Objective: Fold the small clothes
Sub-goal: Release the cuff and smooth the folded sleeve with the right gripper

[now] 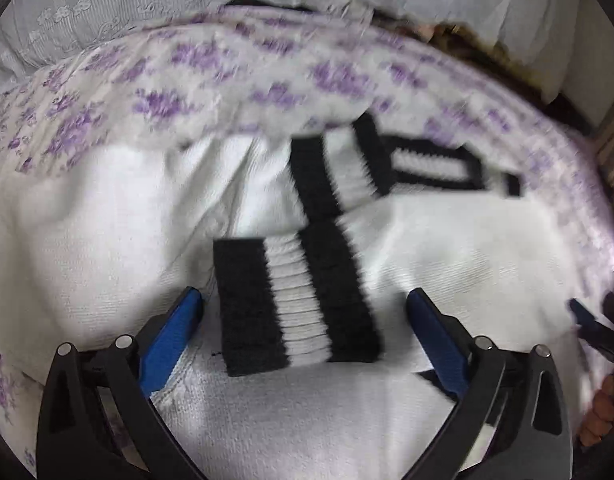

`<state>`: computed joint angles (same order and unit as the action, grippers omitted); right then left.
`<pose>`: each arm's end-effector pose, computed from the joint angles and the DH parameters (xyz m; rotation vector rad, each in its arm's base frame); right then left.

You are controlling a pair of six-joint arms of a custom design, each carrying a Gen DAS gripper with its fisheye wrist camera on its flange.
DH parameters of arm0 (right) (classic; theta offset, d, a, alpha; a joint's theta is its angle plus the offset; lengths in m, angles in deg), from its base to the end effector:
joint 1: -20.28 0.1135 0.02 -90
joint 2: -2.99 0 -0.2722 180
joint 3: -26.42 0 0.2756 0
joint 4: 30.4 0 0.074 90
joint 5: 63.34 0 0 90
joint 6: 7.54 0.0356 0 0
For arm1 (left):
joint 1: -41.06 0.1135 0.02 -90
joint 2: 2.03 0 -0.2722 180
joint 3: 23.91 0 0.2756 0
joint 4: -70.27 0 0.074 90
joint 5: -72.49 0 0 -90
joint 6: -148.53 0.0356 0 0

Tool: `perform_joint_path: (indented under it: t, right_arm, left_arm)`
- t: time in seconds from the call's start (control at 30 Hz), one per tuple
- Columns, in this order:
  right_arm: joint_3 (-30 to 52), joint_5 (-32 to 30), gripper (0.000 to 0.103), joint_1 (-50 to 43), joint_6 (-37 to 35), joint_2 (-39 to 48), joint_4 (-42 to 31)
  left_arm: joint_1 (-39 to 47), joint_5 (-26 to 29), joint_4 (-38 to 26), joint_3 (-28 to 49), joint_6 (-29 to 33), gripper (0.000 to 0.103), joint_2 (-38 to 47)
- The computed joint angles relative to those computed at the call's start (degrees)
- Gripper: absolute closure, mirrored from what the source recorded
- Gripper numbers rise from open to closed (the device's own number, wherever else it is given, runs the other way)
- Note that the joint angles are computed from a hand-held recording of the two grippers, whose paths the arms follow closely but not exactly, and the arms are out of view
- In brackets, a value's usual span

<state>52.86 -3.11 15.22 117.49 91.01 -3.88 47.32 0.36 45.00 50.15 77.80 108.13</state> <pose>0.2283 -0.0025 0.0829 0.4681 2.1692 0.8599 0.3871 0.0315 0.1119 0.3948 2.5493 -0.2499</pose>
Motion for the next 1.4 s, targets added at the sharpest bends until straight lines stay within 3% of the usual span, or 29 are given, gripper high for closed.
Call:
perform_joint_path:
  t: [0.1,0.2,0.3,0.4,0.47,0.5,0.63,0.7,0.77,0.8,0.83,0.97,1.03,1.13,1.27,1.4]
  right_arm:
    - [2.65,1.72,0.033,0.69,1.43,-4.83,-8.15]
    - [6.77,2.81,0.032,-1.11,-0.19,-7.94,-12.18]
    - [13.84,4.08,0.031,-4.20,-1.42,-2.38,-14.73]
    - [22.62,7.20,0.031,-5.56,-0.35,11.63,-17.27]
    - [20.28,6.73,0.033,-5.67,0.87,13.38,-9.74]
    - [19.40,7.66,0.033,-5.21,0.73,11.79,-10.75]
    - [10.30,16.88,0.030,1.09,-3.16,-4.29,-12.20]
    - [7.65,23.10,0.022,6.48,-6.98,-9.57,-15.18]
    - [9.16,34.61,0.016,14.35,-10.95,-6.92,-20.88]
    - [13.09,39.61,0.013,17.13,-13.19,-1.57,-27.28]
    - [15.63,38.88,0.012,17.04,-15.71,0.91,-31.20]
    - [10.06,49.11,0.007,19.46,-12.20,-6.50,-26.07]
    - [6.71,48.07,0.003,18.42,-11.17,-9.29,-22.41]
    - [6.16,43.03,0.003,14.95,-9.51,-9.43,-22.83]
    - [6.08,34.52,0.003,9.15,-7.46,-6.07,-20.56]
    - [4.91,33.66,0.003,8.97,-5.91,-6.48,-18.69]
  left_arm:
    - [-0.63,-0.81,3.63,-3.66,0.02,0.004,-3.41]
    - [0.84,3.63,5.44,-5.22,-0.85,0.004,-5.39]
    - [0.58,2.70,3.55,-3.11,-1.06,0.004,-3.30]
    - [-0.20,-0.49,1.28,-0.32,-1.00,0.004,-0.09]
    - [-0.33,-0.71,1.83,-0.83,-0.63,0.004,-0.59]
    - [-0.21,-0.50,2.09,-0.95,-0.63,0.004,-0.48]
    - [2.44,3.27,2.34,-1.32,-2.67,0.004,-1.78]
    - [4.39,4.74,2.37,-0.87,-5.29,0.004,-2.16]
    - [5.67,4.56,0.85,1.02,-7.07,0.004,-0.96]
    - [6.08,4.25,-0.03,1.91,-7.46,0.005,-0.09]
    - [6.26,4.36,-0.74,2.47,-7.42,0.005,0.45]
    - [7.11,2.35,3.39,-4.33,-6.31,0.005,-6.55]
    - [9.42,3.65,4.83,-7.27,-5.03,0.005,-10.16]
    - [16.54,7.83,1.18,-5.80,-3.40,0.005,-10.30]
    - [27.43,14.26,-8.57,5.82,-6.84,0.005,-0.19]
    - [35.57,28.70,-18.48,20.36,-13.82,0.005,12.36]
